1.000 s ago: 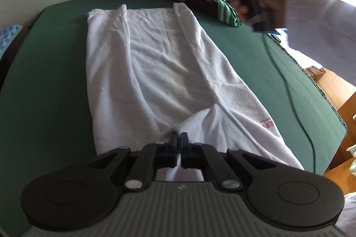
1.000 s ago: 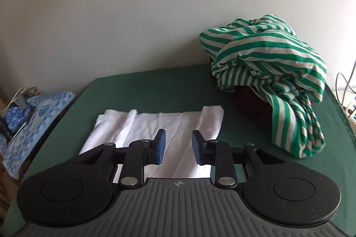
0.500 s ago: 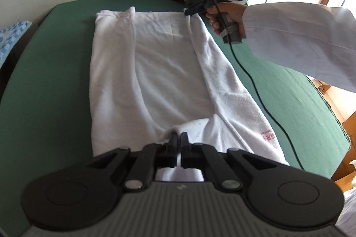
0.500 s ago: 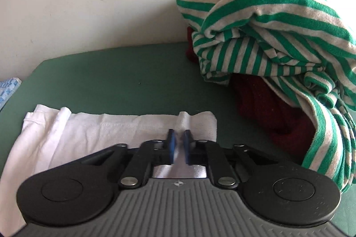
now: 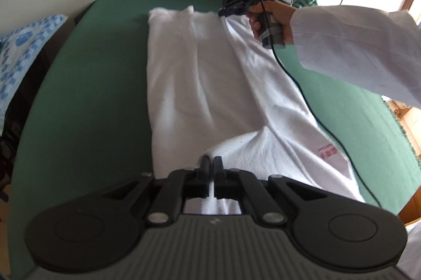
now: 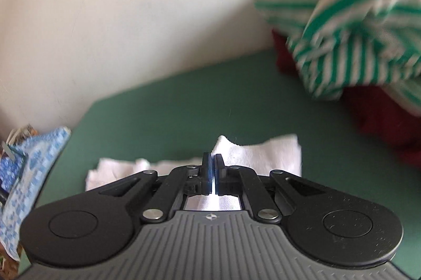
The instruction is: Fold clothes
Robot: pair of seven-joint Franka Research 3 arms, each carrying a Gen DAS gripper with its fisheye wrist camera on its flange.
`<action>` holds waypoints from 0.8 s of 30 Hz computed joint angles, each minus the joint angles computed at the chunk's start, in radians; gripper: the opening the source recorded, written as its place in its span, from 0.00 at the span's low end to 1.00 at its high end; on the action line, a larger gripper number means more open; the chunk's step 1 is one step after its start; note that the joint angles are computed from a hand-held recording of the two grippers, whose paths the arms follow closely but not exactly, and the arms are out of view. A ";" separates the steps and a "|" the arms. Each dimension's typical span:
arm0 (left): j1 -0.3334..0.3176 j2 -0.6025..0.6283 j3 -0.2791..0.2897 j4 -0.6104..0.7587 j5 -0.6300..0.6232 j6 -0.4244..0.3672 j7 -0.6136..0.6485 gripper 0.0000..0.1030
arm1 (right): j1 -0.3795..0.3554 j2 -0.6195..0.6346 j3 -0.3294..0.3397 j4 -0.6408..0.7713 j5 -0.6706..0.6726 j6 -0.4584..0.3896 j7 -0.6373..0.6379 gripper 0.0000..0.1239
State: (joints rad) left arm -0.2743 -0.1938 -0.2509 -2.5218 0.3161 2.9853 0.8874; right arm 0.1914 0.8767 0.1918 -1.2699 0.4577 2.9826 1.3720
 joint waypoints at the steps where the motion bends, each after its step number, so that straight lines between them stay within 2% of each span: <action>1: 0.011 0.011 -0.010 0.004 0.018 -0.011 -0.013 0.00 | -0.017 0.001 0.028 -0.008 0.010 0.010 -0.021 0.05; 2: 0.013 0.017 -0.013 0.003 0.028 -0.022 -0.014 0.00 | -0.044 0.000 0.069 -0.019 0.025 0.028 -0.055 0.07; 3: 0.013 0.021 -0.014 0.004 0.036 -0.024 -0.014 0.00 | -0.066 -0.011 0.095 -0.034 0.043 0.026 -0.071 0.13; 4: 0.014 0.025 -0.015 0.004 0.044 -0.023 -0.016 0.00 | -0.111 -0.032 0.150 -0.068 0.073 0.042 -0.116 0.20; 6: 0.011 0.022 -0.008 -0.006 0.048 0.002 -0.008 0.00 | -0.234 -0.067 0.298 -0.143 0.153 0.088 -0.247 0.20; 7: 0.006 0.020 -0.001 -0.011 0.041 0.013 0.002 0.00 | -0.272 -0.100 0.330 -0.187 0.185 0.088 -0.311 0.20; 9: -0.012 0.026 0.021 -0.017 0.008 0.032 0.044 0.00 | -0.309 -0.192 0.326 -0.298 0.168 0.062 -0.361 0.20; 11: -0.037 0.034 0.047 -0.019 -0.042 0.046 0.106 0.00 | -0.419 -0.285 0.412 -0.437 0.242 0.018 -0.486 0.20; 13: -0.061 0.047 0.069 -0.016 -0.092 0.054 0.183 0.00 | -0.508 -0.360 0.470 -0.542 0.316 -0.073 -0.569 0.20; 15: -0.074 0.055 0.078 -0.011 -0.128 0.054 0.254 0.00 | -0.524 -0.422 0.464 -0.627 0.353 -0.135 -0.598 0.20; 19: -0.122 0.049 0.116 -0.025 -0.253 0.063 0.415 0.00 | -0.547 -0.509 0.503 -0.770 0.540 -0.034 -0.735 0.17; 20: -0.141 0.044 0.132 -0.030 -0.297 0.067 0.462 0.00 | -0.539 -0.533 0.499 -0.794 0.578 -0.006 -0.733 0.18; 21: -0.161 0.040 0.148 -0.034 -0.341 0.070 0.509 0.00 | -0.563 -0.562 0.524 -0.818 0.657 -0.008 -0.782 0.21; 22: -0.182 0.035 0.165 -0.038 -0.384 0.073 0.556 0.00 | -0.595 -0.595 0.554 -0.840 0.752 -0.028 -0.848 0.22; 24: -0.219 0.027 0.190 -0.049 -0.461 0.087 0.641 0.00 | -0.624 -0.686 0.575 -0.901 0.861 -0.122 -0.931 0.22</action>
State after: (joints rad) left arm -0.4937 -0.1670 -0.0608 -2.5703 -0.1447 3.0722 1.5283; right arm -0.4325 0.1906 0.7663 -2.1713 1.3185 2.8609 0.4412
